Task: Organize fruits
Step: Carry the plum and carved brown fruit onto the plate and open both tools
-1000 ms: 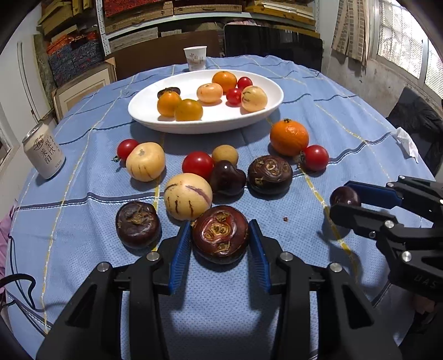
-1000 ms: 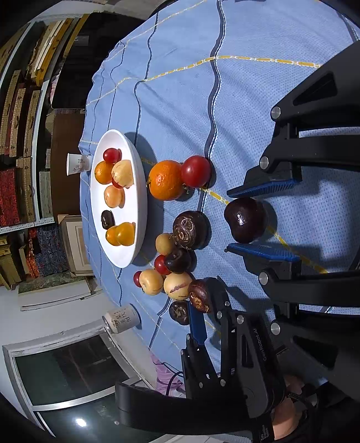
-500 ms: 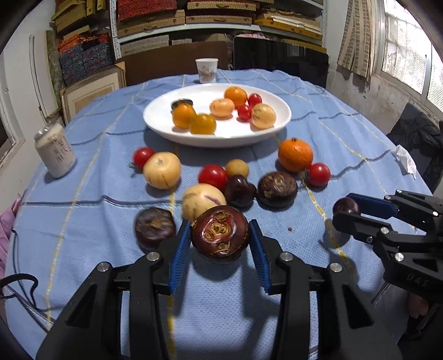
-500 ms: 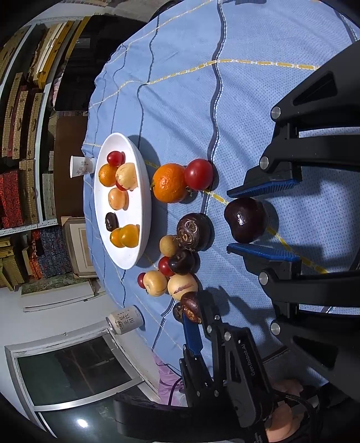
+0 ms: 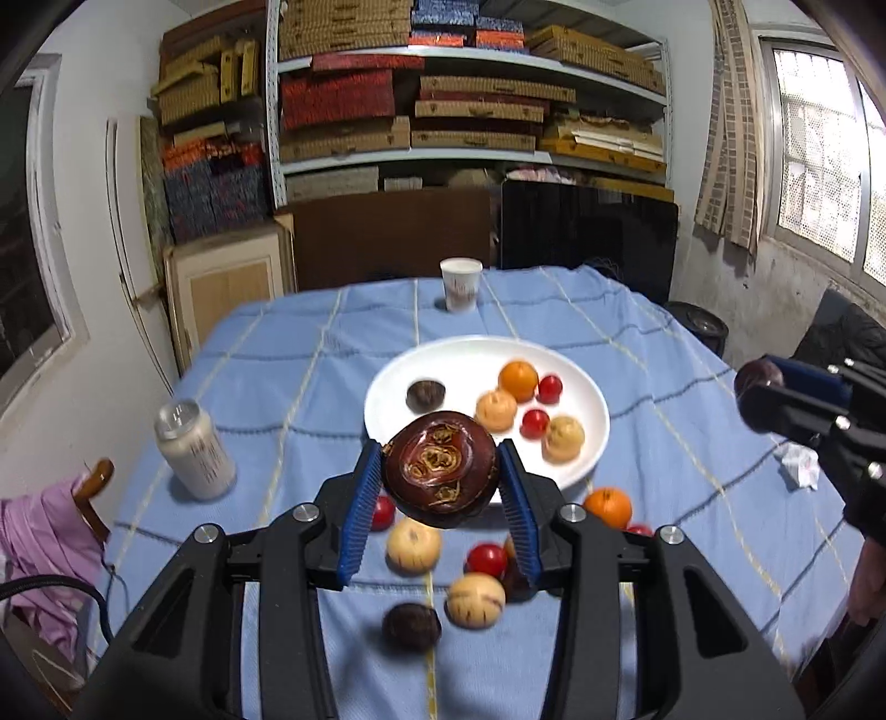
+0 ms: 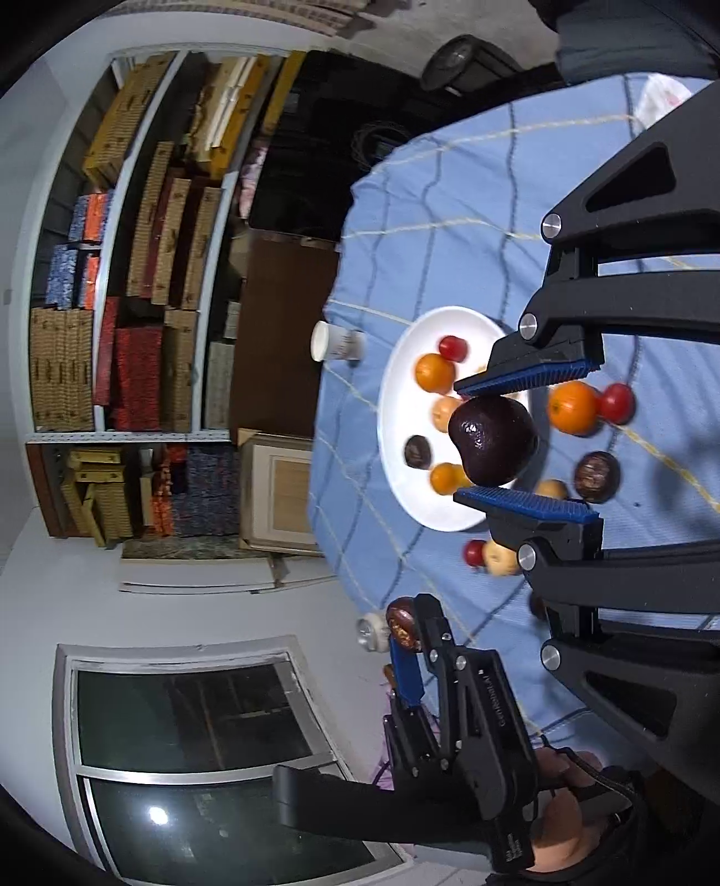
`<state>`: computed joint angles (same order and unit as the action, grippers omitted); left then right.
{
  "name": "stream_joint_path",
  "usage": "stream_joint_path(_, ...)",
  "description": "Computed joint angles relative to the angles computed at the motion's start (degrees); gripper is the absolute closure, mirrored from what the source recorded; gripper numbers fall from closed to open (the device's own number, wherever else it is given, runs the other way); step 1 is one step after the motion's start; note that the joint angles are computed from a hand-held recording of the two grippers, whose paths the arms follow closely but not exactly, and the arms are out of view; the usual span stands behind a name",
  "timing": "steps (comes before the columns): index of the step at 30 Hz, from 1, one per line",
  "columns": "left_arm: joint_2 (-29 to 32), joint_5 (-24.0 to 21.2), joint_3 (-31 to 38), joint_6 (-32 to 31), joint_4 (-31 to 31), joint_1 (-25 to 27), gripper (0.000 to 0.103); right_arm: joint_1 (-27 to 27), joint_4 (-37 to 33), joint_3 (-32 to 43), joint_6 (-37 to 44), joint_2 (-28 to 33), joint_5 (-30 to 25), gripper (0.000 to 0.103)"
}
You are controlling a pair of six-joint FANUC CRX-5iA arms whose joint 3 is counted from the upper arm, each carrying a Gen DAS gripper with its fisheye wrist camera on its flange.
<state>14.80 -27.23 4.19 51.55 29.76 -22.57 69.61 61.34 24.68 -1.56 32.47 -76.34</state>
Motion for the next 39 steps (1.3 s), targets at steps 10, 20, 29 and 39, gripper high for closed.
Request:
stream_joint_path(10,2.9,-1.87,5.86,3.1,-2.74,-0.21,0.062,-2.41,-1.1,1.89,2.19,0.33,1.22,0.07)
stream_joint_path(20,14.5,-10.66,21.54,11.66,-10.81,-0.88,0.062,-7.31,-6.54,0.73,3.67,0.93,4.64,0.069)
stream_joint_path(29,35.15,-28.83,52.92,20.96,-16.88,-2.02,0.061,-14.74,-14.65,2.51,6.9,4.32,11.39,0.069)
stream_joint_path(39,35.15,-27.52,53.15,23.02,-16.93,-1.51,0.03,-15.75,-13.0,-1.14,2.78,2.86,14.63,0.046)
